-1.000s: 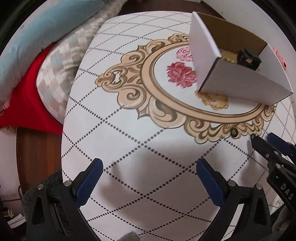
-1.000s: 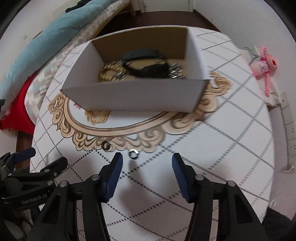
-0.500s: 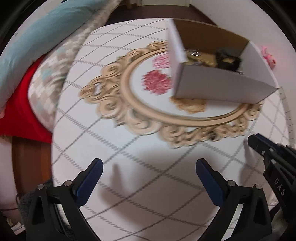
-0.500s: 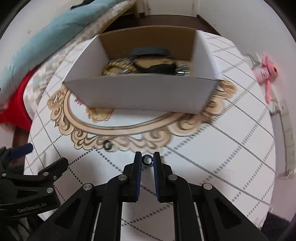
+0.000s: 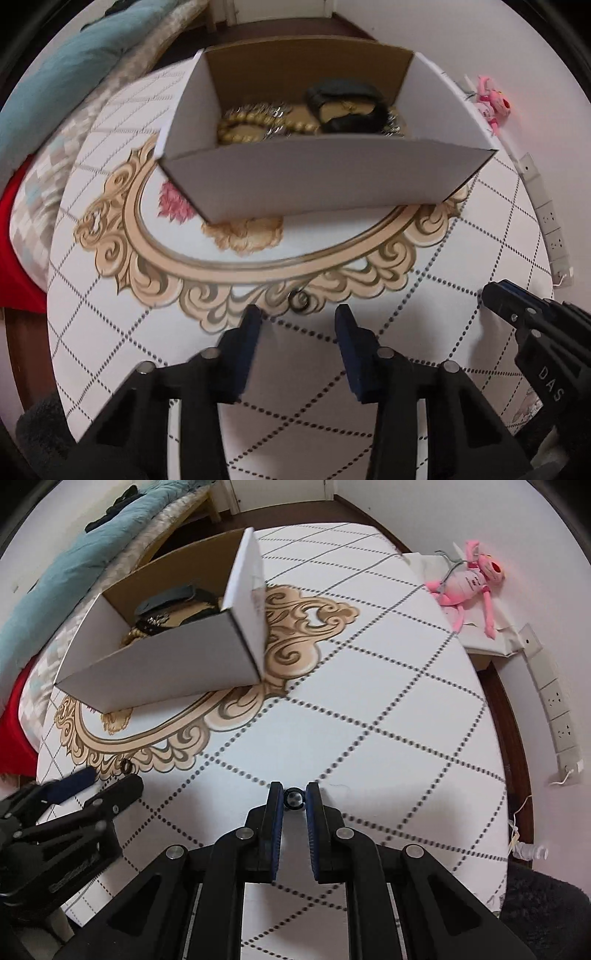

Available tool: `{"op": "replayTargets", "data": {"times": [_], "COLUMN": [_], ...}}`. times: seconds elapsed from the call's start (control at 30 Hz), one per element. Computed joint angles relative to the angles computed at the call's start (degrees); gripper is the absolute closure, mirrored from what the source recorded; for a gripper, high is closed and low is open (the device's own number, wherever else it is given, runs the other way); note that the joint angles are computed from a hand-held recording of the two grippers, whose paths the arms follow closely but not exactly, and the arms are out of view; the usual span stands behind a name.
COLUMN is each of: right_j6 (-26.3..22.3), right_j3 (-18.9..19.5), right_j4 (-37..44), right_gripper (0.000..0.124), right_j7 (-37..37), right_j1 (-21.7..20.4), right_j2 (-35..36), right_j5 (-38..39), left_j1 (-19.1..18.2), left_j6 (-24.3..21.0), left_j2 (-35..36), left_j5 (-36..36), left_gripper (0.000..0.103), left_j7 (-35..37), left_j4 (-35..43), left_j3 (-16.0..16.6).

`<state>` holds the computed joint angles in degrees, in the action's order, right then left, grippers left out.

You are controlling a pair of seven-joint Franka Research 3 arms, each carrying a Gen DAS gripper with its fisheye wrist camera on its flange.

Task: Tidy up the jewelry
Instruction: 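Pinch a black ring with the right tool while the left tool pinches the other ring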

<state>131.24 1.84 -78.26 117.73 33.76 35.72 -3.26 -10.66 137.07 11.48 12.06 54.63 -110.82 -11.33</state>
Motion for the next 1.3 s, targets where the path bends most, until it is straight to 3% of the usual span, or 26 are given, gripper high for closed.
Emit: {"op": "replayTargets", "data": {"times": [0.13, 0.47, 0.63, 0.7, 0.83, 0.9, 0.93, 0.97, 1.2, 1.3], "right_j6": [-0.4, 0.7, 2.1, 2.3, 2.5, 2.5, 2.4, 2.4, 2.3, 2.0], "right_j3": [-0.1, -0.1, 0.1, 0.3, 0.4, 0.4, 0.4, 0.3, 0.0, -0.1], "right_j4": [0.2, -0.4, -1.4, -1.2, -0.9, -0.7, -0.5, -0.4, 0.4, 0.5], "right_gripper": [0.111, 0.111, 0.111, 0.111, 0.111, 0.111, 0.111, 0.111, 0.111, 0.111], "right_j7": [-0.3, -0.9, -0.7, -0.8, -0.8, -0.5, -0.5, -0.4, 0.5, 0.6], "right_j1": [-0.4, -0.5, -0.7, -0.8, -0.9, -0.9, -1.0, -1.0, -1.2, -1.2], "right_j2": [0.0, -0.9, -2.0, -2.1, -1.9, -1.8, -1.7, -1.6, -0.9, -0.8], "right_j5": [0.2, -0.1, 0.2, 0.6, 1.2, 1.5, 1.5, 1.6, 1.7, 1.6], "left_j1": [0.0, -0.3, 0.3, 0.9, 1.9, 1.9, 2.1, 2.0, 1.2, 0.9], "left_j6": [0.1, 1.0, 3.7, 6.2, 4.9, 4.6, 5.1, 5.6, 1.8, 1.8], "left_j2": [1.0, 0.6, -2.0, -3.4, -2.3, -2.3, -2.3, -2.3, 0.2, 0.7], "left_j5": [0.9, 1.7, -0.1, -1.5, -3.6, -2.3, -1.8, -1.4, 3.4, 3.6], "left_gripper": [0.098, 0.1, 0.1, 0.097, 0.093, 0.072, 0.043, 0.036, 0.036, 0.041], "left_j7": [1.2, 0.2, 0.9, 0.2, -1.3, -2.9, -3.2, -3.7, -3.7, -2.6], "left_j4": [1.1, 0.9, -1.4, -3.5, -2.8, -2.7, -2.8, -3.0, -0.2, 0.0], "left_j3": [0.1, 0.2, -0.1, 0.1, 0.7, 1.1, 1.3, 1.3, 1.2, 0.9]}}
